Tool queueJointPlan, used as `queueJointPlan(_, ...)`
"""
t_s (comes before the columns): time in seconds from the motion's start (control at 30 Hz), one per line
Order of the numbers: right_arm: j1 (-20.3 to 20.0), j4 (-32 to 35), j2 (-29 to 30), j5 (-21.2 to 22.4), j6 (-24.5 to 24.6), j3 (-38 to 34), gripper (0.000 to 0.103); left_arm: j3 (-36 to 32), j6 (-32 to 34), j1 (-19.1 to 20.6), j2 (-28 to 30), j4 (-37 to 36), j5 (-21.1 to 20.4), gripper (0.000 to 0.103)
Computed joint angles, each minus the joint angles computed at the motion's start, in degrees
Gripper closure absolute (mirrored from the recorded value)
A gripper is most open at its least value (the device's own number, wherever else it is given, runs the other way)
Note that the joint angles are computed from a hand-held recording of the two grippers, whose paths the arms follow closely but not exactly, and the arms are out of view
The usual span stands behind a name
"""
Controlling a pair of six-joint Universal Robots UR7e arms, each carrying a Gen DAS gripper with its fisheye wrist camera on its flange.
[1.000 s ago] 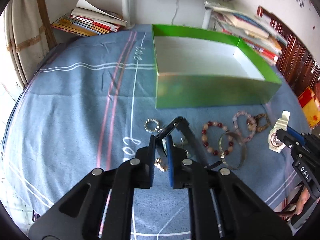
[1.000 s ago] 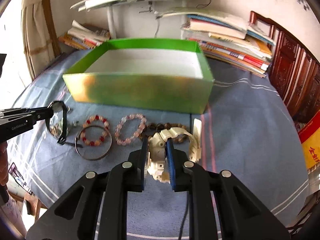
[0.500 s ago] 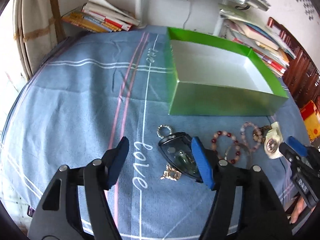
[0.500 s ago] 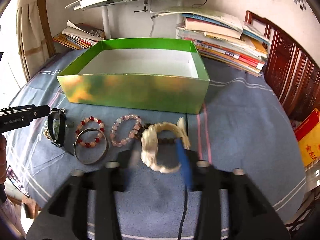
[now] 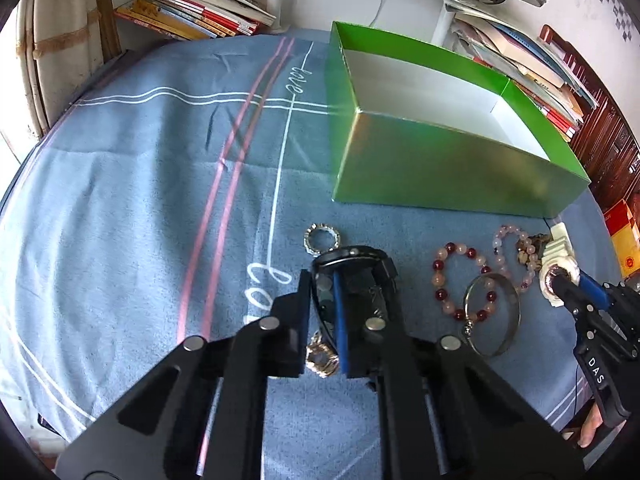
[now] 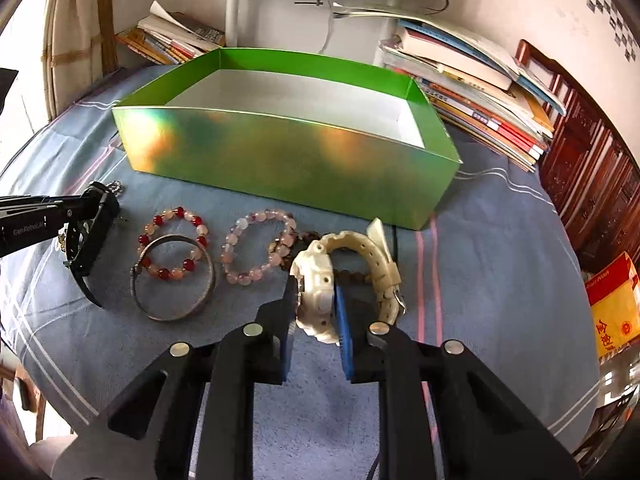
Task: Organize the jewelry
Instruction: 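Lift both watches and carry them toward the green box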
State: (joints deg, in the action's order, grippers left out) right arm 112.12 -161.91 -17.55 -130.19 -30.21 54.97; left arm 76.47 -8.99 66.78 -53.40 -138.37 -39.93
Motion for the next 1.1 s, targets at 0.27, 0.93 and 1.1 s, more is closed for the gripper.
queueJointPlan(0.27, 0.8, -1.5, -1.3, 1.1, 0.4, 1.7, 0.088, 2.7, 0.8, -0.6, -2.8, -3.1, -1.7, 0.096)
queueJointPlan(0.93, 0.8, -0.1, -1.2, 1.5, 0.1, 0.9, 0.057, 3.7, -0.6, -0.2, -3.7, -2.3, -2.2, 0.096)
queueJointPlan(1.1, 0.0, 6.3, 0.7, 1.4, 2.5, -2.5, 0.085, 3.3, -0.8, -0.1, -3.6, -1.5, -2.5, 0.096)
